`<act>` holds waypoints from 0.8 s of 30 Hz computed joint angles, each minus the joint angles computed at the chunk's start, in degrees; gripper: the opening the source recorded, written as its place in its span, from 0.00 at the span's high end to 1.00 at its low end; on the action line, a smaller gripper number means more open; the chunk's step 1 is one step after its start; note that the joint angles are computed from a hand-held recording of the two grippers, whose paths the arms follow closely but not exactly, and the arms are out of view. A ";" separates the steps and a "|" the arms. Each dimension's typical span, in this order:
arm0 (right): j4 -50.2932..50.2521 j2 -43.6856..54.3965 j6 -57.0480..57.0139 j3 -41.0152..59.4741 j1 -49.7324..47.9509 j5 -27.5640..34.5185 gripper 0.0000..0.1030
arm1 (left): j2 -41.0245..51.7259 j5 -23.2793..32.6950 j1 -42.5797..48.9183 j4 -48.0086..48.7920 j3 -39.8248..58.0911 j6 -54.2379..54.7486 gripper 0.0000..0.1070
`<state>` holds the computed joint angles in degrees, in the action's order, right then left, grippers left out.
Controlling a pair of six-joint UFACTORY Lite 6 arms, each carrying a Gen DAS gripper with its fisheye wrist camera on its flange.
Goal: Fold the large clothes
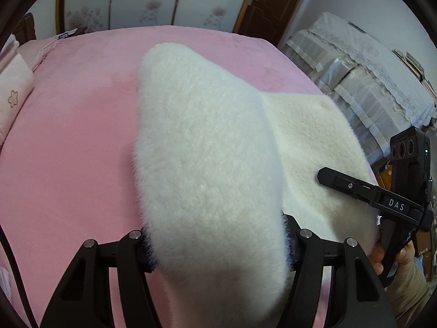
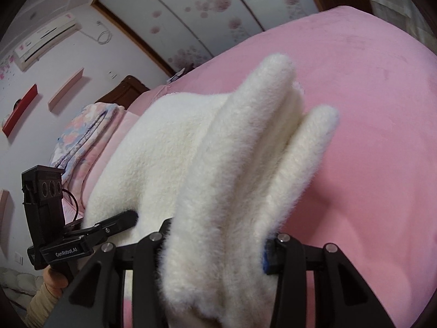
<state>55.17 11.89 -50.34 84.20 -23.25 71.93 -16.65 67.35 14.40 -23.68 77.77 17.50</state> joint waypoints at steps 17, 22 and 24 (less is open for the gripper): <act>5.25 22.86 -4.42 -0.52 25.48 -35.22 0.17 | 39.13 -20.18 24.56 -17.50 -0.40 33.83 0.04; -2.38 15.74 -8.33 -5.30 24.96 -39.37 0.16 | 37.43 -21.19 23.93 -14.44 -0.11 30.88 0.04; -4.90 11.17 -7.98 -8.47 24.58 -41.13 0.16 | 33.01 -24.97 20.91 -9.81 -2.76 25.29 0.04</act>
